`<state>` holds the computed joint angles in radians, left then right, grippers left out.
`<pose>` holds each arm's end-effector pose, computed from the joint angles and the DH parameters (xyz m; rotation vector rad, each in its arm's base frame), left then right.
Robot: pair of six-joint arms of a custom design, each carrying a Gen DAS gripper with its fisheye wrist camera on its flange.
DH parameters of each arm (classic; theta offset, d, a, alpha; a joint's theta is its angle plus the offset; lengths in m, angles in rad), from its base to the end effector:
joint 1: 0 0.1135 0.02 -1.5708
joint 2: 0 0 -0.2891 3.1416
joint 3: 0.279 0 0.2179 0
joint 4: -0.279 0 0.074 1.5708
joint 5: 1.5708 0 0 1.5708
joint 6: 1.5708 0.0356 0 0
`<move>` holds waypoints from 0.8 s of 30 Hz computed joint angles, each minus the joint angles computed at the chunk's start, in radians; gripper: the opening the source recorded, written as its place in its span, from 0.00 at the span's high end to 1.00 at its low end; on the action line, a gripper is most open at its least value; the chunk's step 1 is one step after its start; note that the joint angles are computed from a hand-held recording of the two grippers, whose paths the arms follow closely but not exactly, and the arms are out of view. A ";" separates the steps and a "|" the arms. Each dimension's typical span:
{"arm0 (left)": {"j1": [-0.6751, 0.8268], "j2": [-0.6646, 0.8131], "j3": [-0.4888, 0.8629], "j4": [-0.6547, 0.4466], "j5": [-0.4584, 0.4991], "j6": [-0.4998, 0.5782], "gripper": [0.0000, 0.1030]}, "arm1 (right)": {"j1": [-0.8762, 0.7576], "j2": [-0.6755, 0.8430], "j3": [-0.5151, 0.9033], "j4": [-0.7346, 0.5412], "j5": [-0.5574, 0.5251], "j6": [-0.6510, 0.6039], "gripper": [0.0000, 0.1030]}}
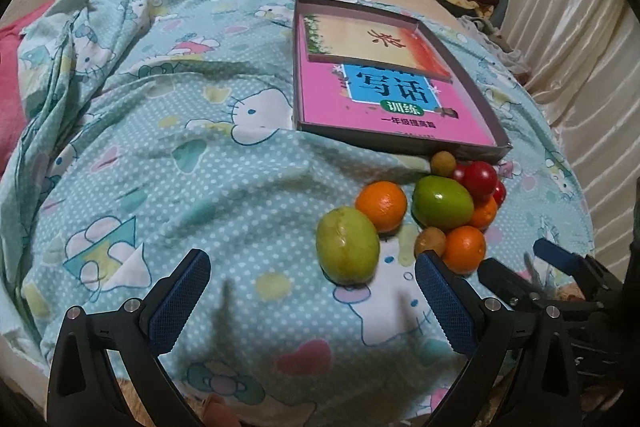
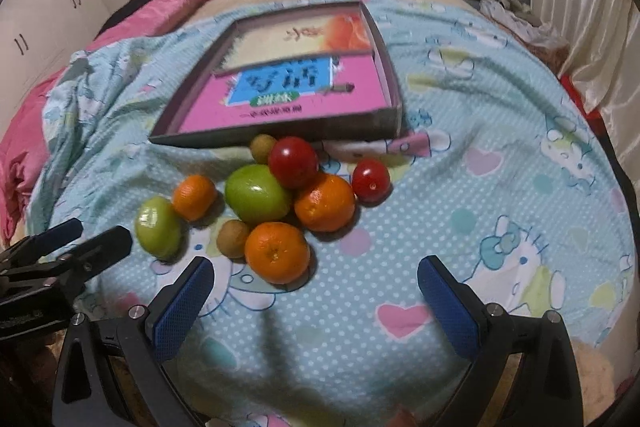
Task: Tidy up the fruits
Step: 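Close the left tool on the yellow-green pear while the right tool grasps a mandarin orange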
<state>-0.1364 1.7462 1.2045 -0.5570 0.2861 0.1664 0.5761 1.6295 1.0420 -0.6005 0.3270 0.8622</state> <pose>0.3256 -0.0548 0.2453 0.4891 2.5986 -0.3711 0.2451 0.1456 0.2360 0.4603 2.6031 0.0093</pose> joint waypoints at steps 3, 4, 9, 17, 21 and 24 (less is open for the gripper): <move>-0.003 0.022 0.012 0.006 -0.001 0.008 0.05 | -0.013 0.037 0.007 0.007 -0.014 -0.009 0.00; -0.003 0.028 0.013 0.008 -0.003 0.009 0.05 | -0.015 0.044 0.008 0.011 -0.022 -0.014 0.00; -0.009 0.054 0.028 -0.004 0.009 0.015 0.06 | -0.018 0.084 0.018 0.018 -0.027 -0.029 0.10; -0.042 0.098 0.044 -0.022 0.005 0.041 0.34 | -0.026 0.092 0.008 0.054 -0.048 -0.054 0.23; -0.046 0.114 0.049 -0.009 0.008 0.039 0.34 | -0.025 0.098 0.006 0.082 -0.075 -0.077 0.38; -0.049 0.123 0.054 -0.003 0.009 0.041 0.35 | -0.027 0.106 0.005 0.104 -0.097 -0.099 0.50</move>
